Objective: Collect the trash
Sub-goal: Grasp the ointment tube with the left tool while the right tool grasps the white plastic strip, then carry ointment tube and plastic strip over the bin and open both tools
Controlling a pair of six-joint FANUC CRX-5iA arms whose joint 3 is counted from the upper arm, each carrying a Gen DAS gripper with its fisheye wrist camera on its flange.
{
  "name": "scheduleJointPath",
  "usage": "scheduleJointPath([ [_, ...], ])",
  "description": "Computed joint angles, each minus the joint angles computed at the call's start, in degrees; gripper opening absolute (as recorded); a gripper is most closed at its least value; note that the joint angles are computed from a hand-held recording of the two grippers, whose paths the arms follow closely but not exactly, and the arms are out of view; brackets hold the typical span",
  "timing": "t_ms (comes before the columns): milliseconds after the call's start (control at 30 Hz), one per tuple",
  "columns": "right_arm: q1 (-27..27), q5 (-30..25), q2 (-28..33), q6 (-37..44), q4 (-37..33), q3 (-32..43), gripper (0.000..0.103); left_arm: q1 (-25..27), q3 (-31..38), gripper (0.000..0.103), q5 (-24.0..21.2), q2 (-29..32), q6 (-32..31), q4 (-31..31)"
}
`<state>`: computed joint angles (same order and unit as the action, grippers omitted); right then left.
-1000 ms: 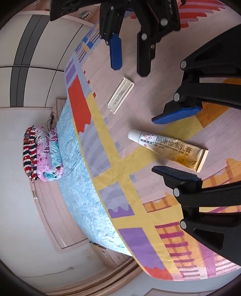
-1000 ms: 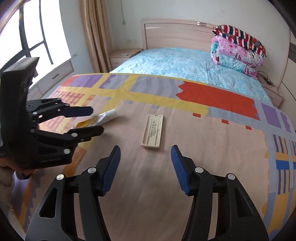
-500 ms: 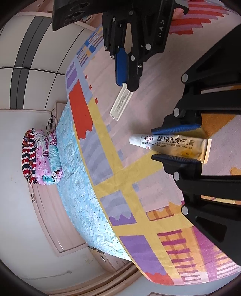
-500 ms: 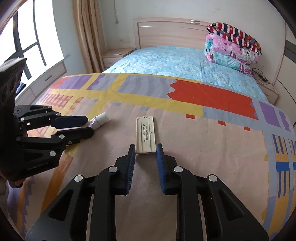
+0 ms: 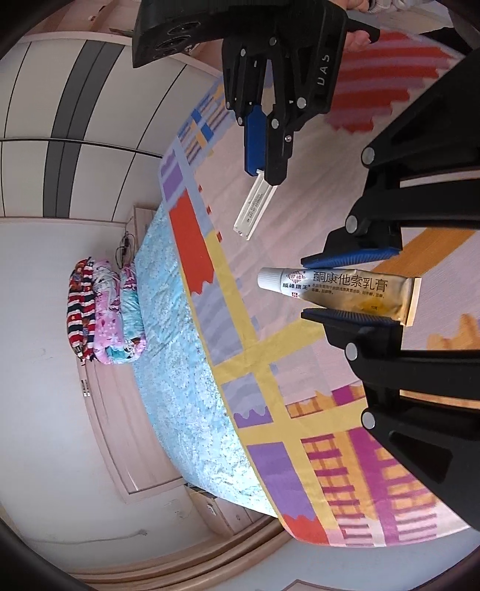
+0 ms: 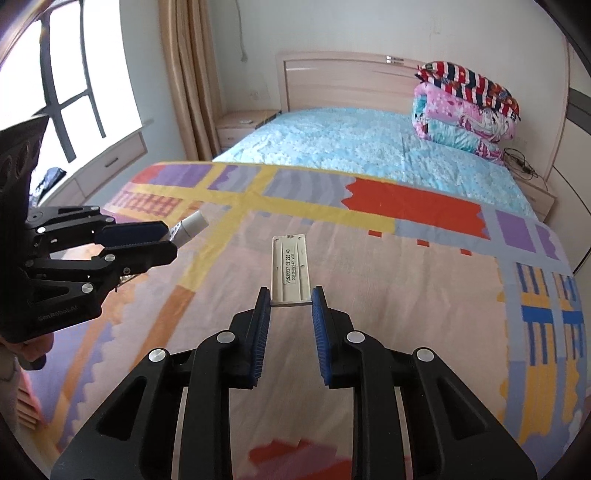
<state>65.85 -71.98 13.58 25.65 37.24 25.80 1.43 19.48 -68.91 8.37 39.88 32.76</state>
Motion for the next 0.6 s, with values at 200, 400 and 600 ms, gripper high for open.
scheduleJointPath([
  [200,3.7,-3.0,-1.1,-1.1,4.0,0.2,0.023,1.1,-3.2,0.021,-0.2,-4.9,-1.4,1.4],
  [400,7.2,-5.5,-2.3,-2.0,7.5,0.3,0.023,1.6,-4.8,0.021,-0.9,-9.2,-2.3,2.1],
  [600,10.7,-7.2,-3.9,-3.8,10.1,-0.7,0.023,2.6,-7.0,0.021,-1.2,-13.6,-3.8,3.8],
])
